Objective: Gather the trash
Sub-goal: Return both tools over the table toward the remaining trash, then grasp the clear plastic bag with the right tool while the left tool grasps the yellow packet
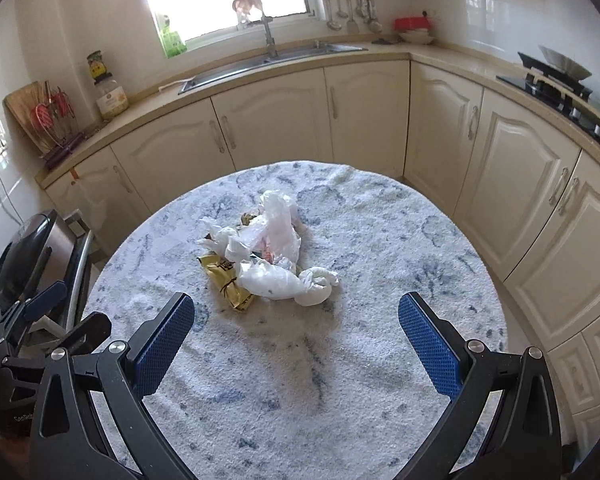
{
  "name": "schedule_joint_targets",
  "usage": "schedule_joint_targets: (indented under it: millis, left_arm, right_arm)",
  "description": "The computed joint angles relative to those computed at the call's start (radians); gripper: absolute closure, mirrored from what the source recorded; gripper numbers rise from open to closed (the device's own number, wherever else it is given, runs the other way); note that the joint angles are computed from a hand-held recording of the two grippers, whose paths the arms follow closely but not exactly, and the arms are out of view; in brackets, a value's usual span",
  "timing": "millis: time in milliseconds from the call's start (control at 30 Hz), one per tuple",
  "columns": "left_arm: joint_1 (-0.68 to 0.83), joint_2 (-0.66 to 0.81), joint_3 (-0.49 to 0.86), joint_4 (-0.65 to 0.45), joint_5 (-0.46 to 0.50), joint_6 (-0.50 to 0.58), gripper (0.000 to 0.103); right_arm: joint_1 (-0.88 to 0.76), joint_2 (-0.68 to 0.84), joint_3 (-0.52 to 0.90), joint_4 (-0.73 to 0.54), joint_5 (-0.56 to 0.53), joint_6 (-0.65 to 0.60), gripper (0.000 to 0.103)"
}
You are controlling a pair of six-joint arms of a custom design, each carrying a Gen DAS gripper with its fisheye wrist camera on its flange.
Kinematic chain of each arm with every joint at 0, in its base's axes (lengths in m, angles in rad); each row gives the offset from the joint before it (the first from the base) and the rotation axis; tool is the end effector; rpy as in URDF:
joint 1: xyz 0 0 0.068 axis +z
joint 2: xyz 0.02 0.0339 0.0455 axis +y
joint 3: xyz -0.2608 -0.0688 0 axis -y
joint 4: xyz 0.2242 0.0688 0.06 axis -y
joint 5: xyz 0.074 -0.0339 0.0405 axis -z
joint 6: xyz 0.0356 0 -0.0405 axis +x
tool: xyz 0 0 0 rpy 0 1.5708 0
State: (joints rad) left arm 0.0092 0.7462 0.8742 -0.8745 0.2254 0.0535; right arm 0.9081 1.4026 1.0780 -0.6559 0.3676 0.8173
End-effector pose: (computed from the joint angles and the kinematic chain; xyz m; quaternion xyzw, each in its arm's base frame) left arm 0.1231 -0.0068 0.3049 0.0652 0.9092 -0.0905 0.4011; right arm 0.1748 0.2031 0.2669 0.0104 0.9421 0.1035 0.3188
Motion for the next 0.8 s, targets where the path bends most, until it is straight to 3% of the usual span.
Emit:
schedule_joint_targets:
  millis: [100, 333, 533, 633, 700, 767, 800]
  left_arm:
    - [-0.101, 0.105, -0.046, 0.112, -0.082, -0.067, 0.001]
    - [-0.196, 0.432, -0.039, 0.354, -0.120, -0.150, 0.005]
    - [-0.211, 0.659, 0.051, 0.412, -0.098, -0.185, 0.025]
    - [-0.207, 0.709, 0.087, 0.432, -0.055, -0.183, 0.036]
    - [-0.215, 0.735, 0.110, 0.446, -0.034, -0.171, 0.058]
    - [-0.221, 0.767, 0.143, 0.452, -0.025, -0.163, 0.068]
    - [-0.219, 0.782, 0.154, 0.460, -0.023, -0.159, 0.071]
  right_arm:
    - [-0.073, 0.033, -0.041, 0.082, -0.076, -0.031, 0.001]
    - [-0.185, 0.142, -0.051, 0.202, -0.195, -0.108, 0.008]
    - [-0.263, 0.302, 0.039, 0.248, -0.302, -0.181, 0.023]
    - [-0.288, 0.412, 0.111, 0.246, -0.376, -0.211, 0.038]
    - [-0.290, 0.457, 0.142, 0.251, -0.412, -0.229, 0.054]
    - [-0.283, 0.489, 0.165, 0.251, -0.429, -0.241, 0.072]
    - [-0.276, 0.492, 0.169, 0.250, -0.410, -0.243, 0.073]
